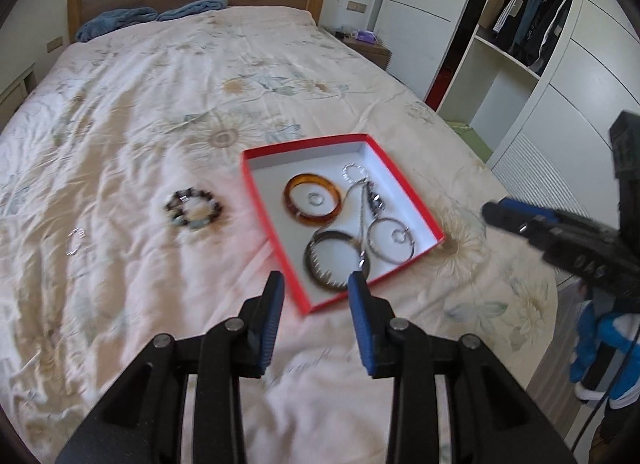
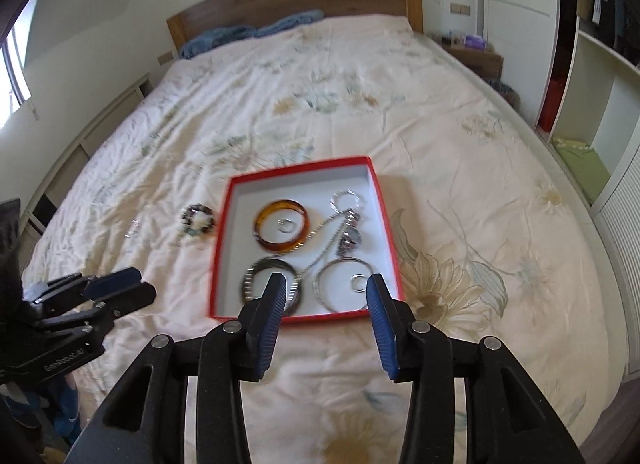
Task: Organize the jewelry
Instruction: 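Open both tools to drop the chain and ring into the box, then withdraw both tools toward the twisted silver ring and beaded bracelet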
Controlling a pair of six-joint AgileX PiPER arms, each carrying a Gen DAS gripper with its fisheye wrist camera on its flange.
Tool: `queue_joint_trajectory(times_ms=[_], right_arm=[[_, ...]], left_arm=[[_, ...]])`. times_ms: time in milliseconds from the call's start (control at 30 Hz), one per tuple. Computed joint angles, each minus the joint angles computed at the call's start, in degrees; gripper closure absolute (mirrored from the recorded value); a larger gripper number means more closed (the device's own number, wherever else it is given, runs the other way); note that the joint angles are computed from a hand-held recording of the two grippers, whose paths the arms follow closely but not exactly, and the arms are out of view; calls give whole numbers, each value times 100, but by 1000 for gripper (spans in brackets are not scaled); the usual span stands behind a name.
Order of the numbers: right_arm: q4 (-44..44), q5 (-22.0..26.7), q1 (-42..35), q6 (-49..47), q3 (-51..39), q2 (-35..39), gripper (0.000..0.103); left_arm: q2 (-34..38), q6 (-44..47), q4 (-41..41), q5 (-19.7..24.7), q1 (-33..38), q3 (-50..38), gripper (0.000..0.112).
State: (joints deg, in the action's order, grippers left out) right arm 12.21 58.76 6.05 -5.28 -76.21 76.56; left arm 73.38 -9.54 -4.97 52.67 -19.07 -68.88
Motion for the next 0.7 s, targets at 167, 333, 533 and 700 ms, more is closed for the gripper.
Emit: queue_joint_trajectory(times_ms=[167, 333, 533, 700], right_arm=[[-427, 132, 725, 759, -69, -571, 60], [-1222, 273, 1841, 1796, -287, -884, 57], [-2268, 500, 3364, 3033, -545, -945, 57], [-2860, 658, 4442, 3722, -791, -700, 57]], left_arm=[[-907, -97, 245, 313, 425, 334, 81], [-1656, -44, 566, 666, 1016, 389, 79], [-2302, 1309, -308, 1034, 2801, 468, 70], [-2602, 2641, -1141, 1374, 4337, 507, 70]])
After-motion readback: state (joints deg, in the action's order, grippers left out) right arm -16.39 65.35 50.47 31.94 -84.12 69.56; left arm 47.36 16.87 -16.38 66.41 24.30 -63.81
